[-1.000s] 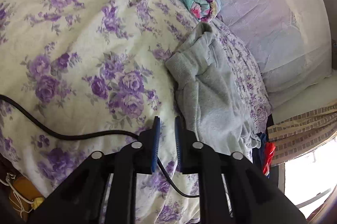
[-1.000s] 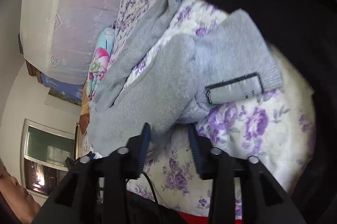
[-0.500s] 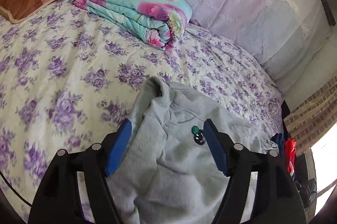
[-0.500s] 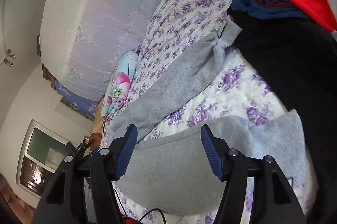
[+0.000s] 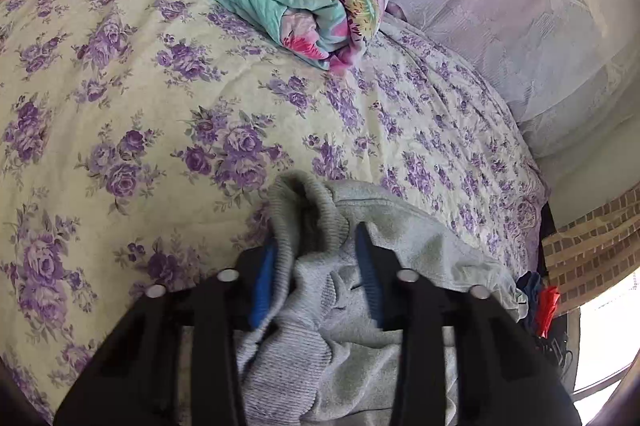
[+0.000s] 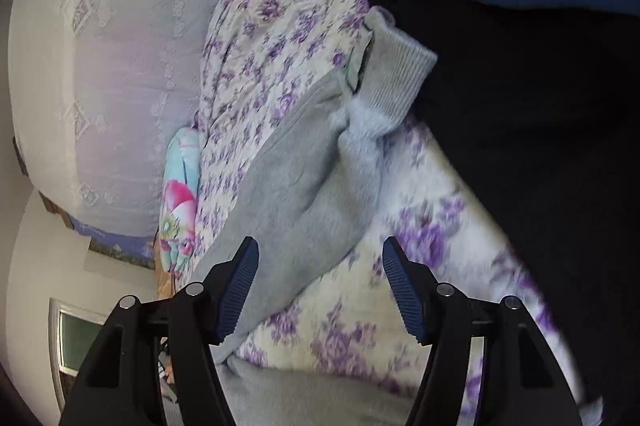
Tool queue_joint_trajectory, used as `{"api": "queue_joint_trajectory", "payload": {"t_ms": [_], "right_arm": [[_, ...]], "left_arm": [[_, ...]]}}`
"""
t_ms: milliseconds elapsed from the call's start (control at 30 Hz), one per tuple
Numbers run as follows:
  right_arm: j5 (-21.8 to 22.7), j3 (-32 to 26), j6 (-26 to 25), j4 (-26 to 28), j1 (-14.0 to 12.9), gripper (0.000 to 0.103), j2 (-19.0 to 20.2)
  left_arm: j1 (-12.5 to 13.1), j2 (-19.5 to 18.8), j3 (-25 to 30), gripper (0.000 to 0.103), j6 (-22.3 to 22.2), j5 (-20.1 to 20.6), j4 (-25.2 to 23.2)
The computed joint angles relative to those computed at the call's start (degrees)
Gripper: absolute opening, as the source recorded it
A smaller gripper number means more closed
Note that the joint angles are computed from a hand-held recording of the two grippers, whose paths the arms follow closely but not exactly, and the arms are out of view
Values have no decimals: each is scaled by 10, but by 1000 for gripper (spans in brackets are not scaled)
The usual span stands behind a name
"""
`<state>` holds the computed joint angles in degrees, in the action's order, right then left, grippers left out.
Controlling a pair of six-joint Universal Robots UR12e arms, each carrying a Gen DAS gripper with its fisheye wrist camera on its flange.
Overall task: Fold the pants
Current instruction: 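Grasp the leg cuffs with the right tool while the left tool holds the waistband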
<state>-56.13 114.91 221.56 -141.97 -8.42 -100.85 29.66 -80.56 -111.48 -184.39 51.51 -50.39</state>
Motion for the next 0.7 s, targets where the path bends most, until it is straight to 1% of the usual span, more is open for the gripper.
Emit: {"api": "queue_joint_trajectory", "payload": {"t_ms": [67, 100, 133, 167, 200, 233, 267, 300, 367, 400, 433, 467, 500, 533, 567, 600, 633, 667, 700], "right_arm": [[-16, -6, 17, -7, -3, 65, 17], [-15, -8, 32, -15, -5, 65, 27], [-14, -11, 37, -22, -6, 65, 36], [-19, -19, 26, -22, -2, 55, 45], [-27, -28, 4, -25, 3, 39, 53], [-41, -39, -25, -22, 12, 18, 58], [-48, -48, -50, -32, 20, 15, 63], [-54, -56, -69, -45, 27, 14, 66], [-65, -70, -103, -79, 41, 13, 72], [-70, -76, -116, -97, 44, 13, 76], [-79, -81, -126, -112, 49, 13, 79], [-86, -86, -132, -118, 51, 13, 84], [-91, -91, -133, -112, 52, 13, 91], [-100, -96, -132, -90, 52, 13, 97], [-111, -99, -124, -57, 50, 13, 103], [-117, -99, -110, -28, 47, 13, 106], [-114, -93, -91, -12, 42, 13, 107], [-101, -82, -75, -10, 33, 13, 104], [-90, -73, -64, -13, 26, 13, 101]], "left_arm": [[7, -3, -2, 17, -8, -13, 2], [10, -5, -3, 15, -12, -19, 3], [13, -6, -5, 13, -18, -24, 7], [17, -6, -8, 12, -26, -31, 16], [22, -5, -10, 11, -35, -43, 27], [29, -3, -14, 10, -46, -60, 43], [34, -1, -16, 10, -55, -69, 58], [38, 0, -16, 9, -63, -71, 74], [43, 4, -14, 8, -87, -62, 116], [45, 5, -15, 0, -107, -44, 150], [46, 8, -17, 0, -130, -13, 193], [54, 7, -15, 0, -139, -7, 211], [62, 1, -10, 0, -147, -24, 206], [70, -7, -5, 0, -147, -57, 177], [72, -11, -2, 0, -142, -68, 144], [70, -11, -2, 0, -124, -61, 122], [63, -9, 0, 0, -92, -49, 96], [58, -7, 2, 0, -55, -44, 64], [54, -6, 3, 0, -26, -49, 34]]}}
